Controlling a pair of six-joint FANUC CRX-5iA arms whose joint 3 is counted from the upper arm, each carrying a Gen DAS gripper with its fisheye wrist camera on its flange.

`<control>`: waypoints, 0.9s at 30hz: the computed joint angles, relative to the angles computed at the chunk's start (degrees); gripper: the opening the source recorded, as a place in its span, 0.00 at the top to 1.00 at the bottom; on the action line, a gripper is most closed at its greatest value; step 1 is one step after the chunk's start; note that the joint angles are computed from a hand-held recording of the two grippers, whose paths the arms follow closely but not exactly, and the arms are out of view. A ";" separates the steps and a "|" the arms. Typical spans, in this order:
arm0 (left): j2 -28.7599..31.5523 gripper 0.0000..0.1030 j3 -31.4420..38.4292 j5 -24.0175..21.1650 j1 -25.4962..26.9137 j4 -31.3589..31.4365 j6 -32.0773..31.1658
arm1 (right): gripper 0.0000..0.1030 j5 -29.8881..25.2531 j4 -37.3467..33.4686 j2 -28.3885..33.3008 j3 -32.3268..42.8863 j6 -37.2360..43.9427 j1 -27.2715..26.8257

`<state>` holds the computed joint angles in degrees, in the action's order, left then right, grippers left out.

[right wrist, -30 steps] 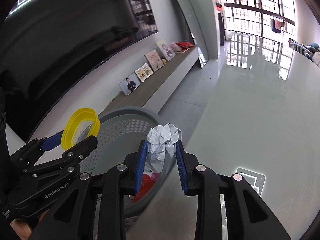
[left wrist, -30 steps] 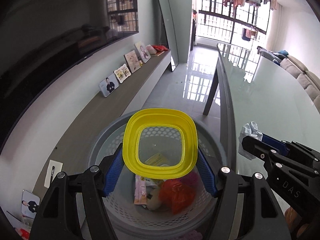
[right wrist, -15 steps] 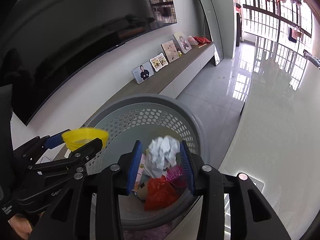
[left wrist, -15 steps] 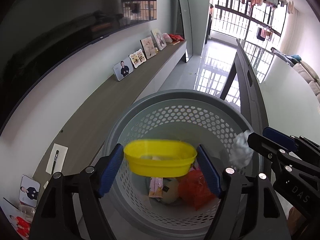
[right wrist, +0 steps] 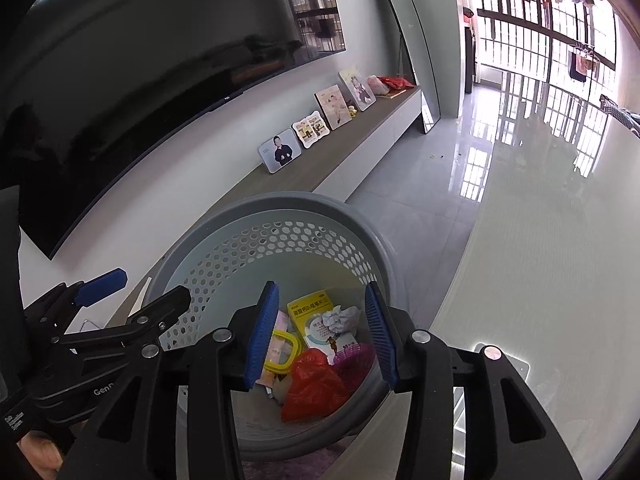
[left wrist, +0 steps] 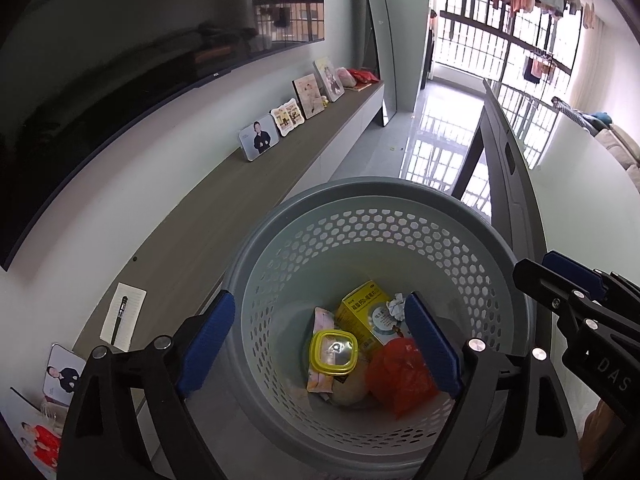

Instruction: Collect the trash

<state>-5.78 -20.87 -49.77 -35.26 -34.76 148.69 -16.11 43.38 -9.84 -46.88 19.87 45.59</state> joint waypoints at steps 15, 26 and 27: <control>0.36 0.11 1.06 -2.71 -1.46 -2.28 2.01 | 0.56 0.45 7.83 -0.44 -1.91 -6.87 -0.77; 0.76 0.08 1.78 -4.29 -2.37 -3.52 3.22 | 0.53 0.72 9.18 -0.79 -2.52 -8.40 -1.25; 0.82 0.07 1.88 -4.47 -2.44 -3.66 3.37 | 0.53 0.74 9.07 -0.80 -2.52 -8.31 -1.24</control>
<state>-4.96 -18.98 -54.24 -37.70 -38.42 152.05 -15.36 52.45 -10.64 -49.40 11.56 44.35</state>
